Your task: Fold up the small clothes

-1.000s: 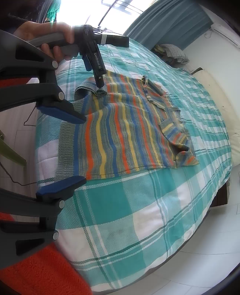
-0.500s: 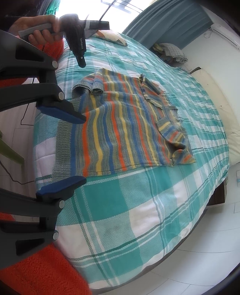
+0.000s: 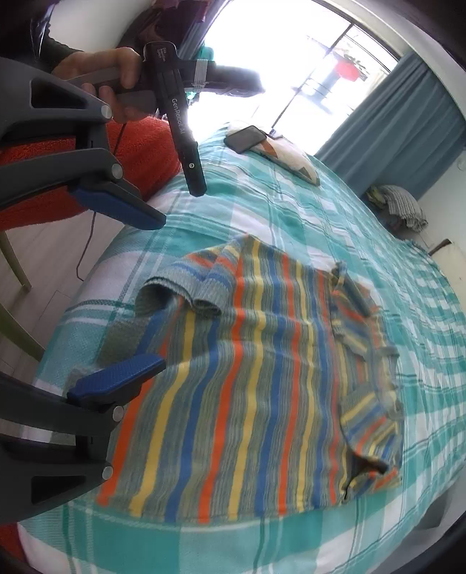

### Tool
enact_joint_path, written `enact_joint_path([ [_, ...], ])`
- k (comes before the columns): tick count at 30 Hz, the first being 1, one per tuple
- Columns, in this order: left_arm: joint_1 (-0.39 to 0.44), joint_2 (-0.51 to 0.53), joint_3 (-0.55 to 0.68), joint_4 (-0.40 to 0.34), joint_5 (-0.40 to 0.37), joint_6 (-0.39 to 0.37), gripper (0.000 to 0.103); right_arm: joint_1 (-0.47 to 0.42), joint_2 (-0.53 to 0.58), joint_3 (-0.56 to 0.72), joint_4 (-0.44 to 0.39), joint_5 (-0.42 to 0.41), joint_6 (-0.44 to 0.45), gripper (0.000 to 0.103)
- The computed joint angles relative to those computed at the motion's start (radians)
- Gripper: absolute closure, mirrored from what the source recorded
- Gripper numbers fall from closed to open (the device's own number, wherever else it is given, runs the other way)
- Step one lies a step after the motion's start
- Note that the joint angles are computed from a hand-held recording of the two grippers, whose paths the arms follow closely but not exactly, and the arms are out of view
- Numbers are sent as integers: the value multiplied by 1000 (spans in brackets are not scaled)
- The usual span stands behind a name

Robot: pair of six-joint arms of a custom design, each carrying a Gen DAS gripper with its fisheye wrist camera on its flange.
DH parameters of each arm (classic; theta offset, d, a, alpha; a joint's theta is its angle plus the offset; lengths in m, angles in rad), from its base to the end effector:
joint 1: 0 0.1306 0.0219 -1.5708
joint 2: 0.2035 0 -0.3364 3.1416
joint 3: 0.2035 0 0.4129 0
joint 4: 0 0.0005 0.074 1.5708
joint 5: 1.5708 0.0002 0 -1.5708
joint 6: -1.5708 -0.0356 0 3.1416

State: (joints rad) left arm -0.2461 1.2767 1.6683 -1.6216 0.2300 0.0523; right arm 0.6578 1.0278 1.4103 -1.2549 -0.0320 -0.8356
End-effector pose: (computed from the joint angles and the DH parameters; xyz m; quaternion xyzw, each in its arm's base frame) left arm 0.3948 -0.1081 0.5207 0.1141 0.9725 -0.1369 0.1498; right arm 0.2871 0.2226 0.5179 0.0780 0.9363 0.2434 0.2409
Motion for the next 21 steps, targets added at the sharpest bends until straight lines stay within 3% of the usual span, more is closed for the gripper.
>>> enact_joint_path([
  [3, 35, -32, -25, 6, -24, 9, 35, -19, 124, 44, 40, -36, 82, 33],
  [5, 82, -42, -26, -2, -25, 14, 35, -37, 188, 50, 61, -36, 69, 53],
  [6, 112, -44, -20, -8, -23, 14, 35, -38, 217, 57, 65, -43, 77, 76],
  [7, 139, -47, -13, -8, -20, 15, 35, -29, 240, 71, 60, -51, 90, 85],
  [8, 166, -49, -6, -2, -20, 14, 35, -13, 240, 70, 101, -90, 105, 85],
  [10, 201, -47, 5, 11, -24, 10, 32, 27, 210, 39, 251, -270, 159, 86],
  [11, 210, -43, 7, 21, -17, 5, 27, 53, 209, 45, 270, -324, 185, 84],
  [13, 205, -23, 10, 22, -6, -3, 25, 99, 191, 41, 288, -369, 201, 54],
  [14, 196, -14, 9, 16, 6, -8, 25, 108, 168, 24, 299, -366, 189, 49],
  [15, 183, -10, 4, 14, 25, -14, 25, 112, 141, 9, 295, -333, 178, 48],
  [19, 125, -12, -31, 18, 85, 25, 25, 109, 125, 69, 94, 13, 255, 47],
  [21, 104, -11, -40, 14, 99, 54, 25, 83, 162, 103, 34, 83, 332, 47],
])
